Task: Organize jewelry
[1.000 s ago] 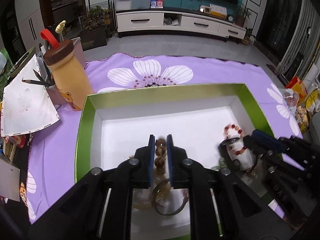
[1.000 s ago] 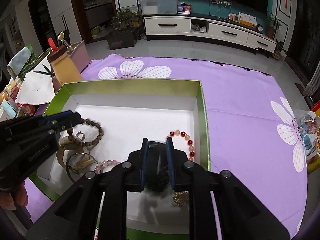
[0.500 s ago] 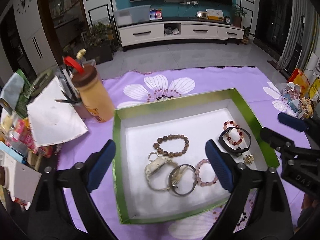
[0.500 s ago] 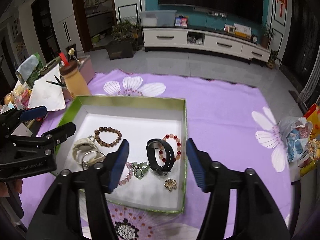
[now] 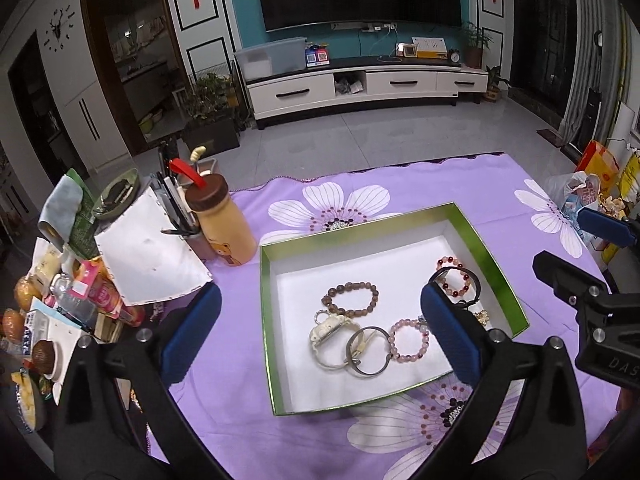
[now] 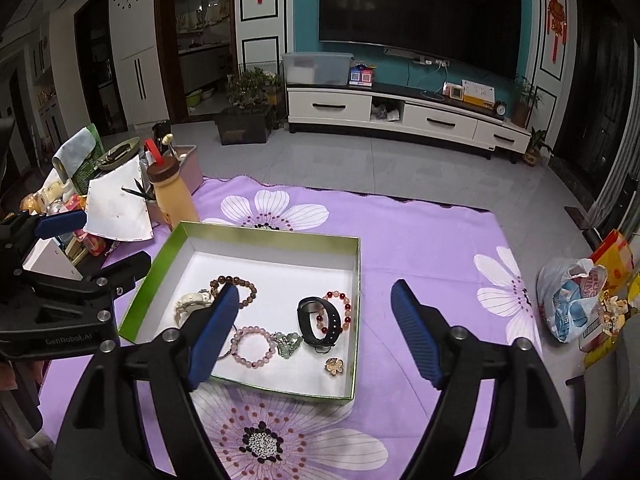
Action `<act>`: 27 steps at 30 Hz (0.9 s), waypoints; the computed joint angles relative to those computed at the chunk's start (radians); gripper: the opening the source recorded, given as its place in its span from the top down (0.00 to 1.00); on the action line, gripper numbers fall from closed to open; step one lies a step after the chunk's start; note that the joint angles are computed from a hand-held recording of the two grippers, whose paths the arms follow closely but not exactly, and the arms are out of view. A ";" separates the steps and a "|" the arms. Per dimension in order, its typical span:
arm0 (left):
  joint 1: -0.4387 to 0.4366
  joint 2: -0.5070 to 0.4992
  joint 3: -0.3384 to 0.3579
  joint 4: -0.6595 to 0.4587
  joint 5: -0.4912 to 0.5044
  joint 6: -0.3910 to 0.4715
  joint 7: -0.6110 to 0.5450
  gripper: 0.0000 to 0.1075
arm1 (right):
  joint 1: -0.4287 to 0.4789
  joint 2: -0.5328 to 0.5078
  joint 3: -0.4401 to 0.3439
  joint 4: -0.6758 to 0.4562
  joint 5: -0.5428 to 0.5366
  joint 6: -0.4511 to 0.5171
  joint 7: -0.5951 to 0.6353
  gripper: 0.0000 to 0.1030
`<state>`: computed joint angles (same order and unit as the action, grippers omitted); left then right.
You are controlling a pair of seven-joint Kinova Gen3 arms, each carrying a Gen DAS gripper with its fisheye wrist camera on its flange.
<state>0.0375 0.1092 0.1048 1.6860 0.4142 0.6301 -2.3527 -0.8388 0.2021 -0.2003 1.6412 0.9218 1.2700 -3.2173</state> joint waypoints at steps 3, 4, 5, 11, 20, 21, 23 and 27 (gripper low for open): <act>0.002 -0.018 -0.005 -0.002 -0.009 0.016 0.012 0.06 | -0.015 0.003 -0.004 -0.023 0.007 0.037 0.010 0.12; 0.003 -0.026 -0.007 -0.003 -0.014 0.020 0.021 0.06 | -0.021 0.002 -0.006 -0.031 0.010 0.050 0.016 0.11; 0.004 -0.032 -0.009 -0.002 -0.013 0.022 0.022 0.06 | -0.024 0.002 -0.007 -0.036 0.010 0.056 0.017 0.10; 0.016 -0.067 -0.022 -0.008 -0.045 0.040 0.052 0.06 | -0.038 -0.002 -0.013 -0.068 0.003 0.093 0.023 0.01; 0.043 -0.087 -0.035 -0.039 -0.144 0.082 0.157 0.06 | -0.040 0.012 -0.007 -0.129 -0.044 0.142 0.080 0.01; 0.020 -0.085 -0.021 -0.050 -0.122 0.106 0.145 0.06 | -0.040 0.011 -0.006 -0.133 -0.048 0.142 0.087 0.01; 0.018 -0.070 -0.044 -0.082 -0.072 0.173 0.126 0.06 | -0.038 0.010 -0.005 -0.138 -0.058 0.141 0.103 0.01; 0.016 -0.056 -0.039 -0.108 -0.089 0.199 0.160 0.06 | -0.029 0.009 0.000 -0.149 -0.076 0.139 0.125 0.01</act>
